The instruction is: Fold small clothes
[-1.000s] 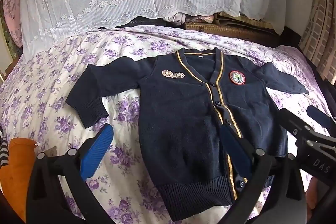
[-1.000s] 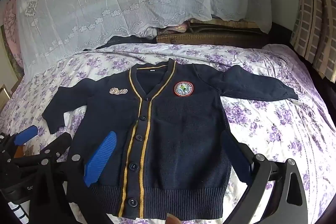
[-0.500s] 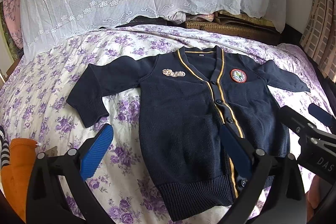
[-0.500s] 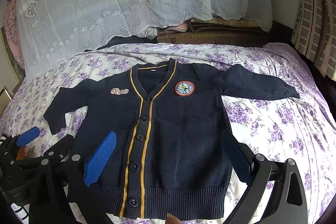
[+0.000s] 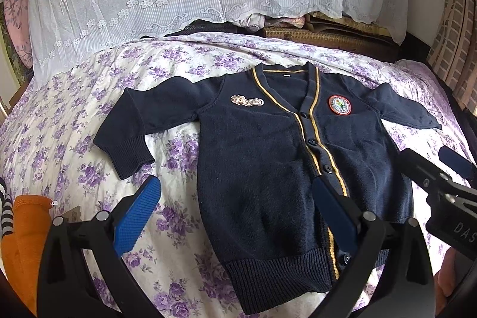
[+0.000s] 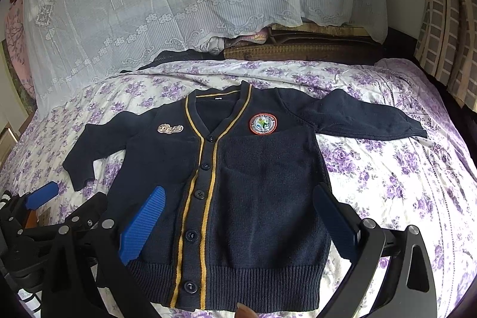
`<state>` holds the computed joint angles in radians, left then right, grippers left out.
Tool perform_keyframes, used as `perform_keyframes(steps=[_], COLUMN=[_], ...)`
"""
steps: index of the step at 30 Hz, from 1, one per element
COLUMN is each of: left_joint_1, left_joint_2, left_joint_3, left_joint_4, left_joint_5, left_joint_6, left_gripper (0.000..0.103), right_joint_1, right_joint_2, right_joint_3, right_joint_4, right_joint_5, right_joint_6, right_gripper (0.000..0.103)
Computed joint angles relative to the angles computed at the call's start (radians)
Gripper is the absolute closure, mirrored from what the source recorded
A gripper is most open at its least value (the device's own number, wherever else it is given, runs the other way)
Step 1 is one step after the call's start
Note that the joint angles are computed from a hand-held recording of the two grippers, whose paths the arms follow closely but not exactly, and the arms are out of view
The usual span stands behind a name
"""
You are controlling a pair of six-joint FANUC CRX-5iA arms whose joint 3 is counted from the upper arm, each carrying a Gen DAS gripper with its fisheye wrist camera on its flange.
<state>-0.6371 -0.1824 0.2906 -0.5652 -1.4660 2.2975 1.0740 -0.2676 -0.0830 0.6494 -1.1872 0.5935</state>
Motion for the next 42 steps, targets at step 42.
perform_keyframes(steps=[42], left_joint_1=[-0.002], left_joint_2=[0.007], left_joint_3=[0.004], left_joint_4=[-0.002], left_joint_5=[-0.006], left_joint_6=[-0.002], left_gripper=[0.004], right_joint_1=[-0.007], right_joint_2=[-0.004], right_joint_3=[0.001], right_joint_4=[-0.016], right_joint_5=[0.008], right_joint_6=[0.002], right_gripper=[0.003])
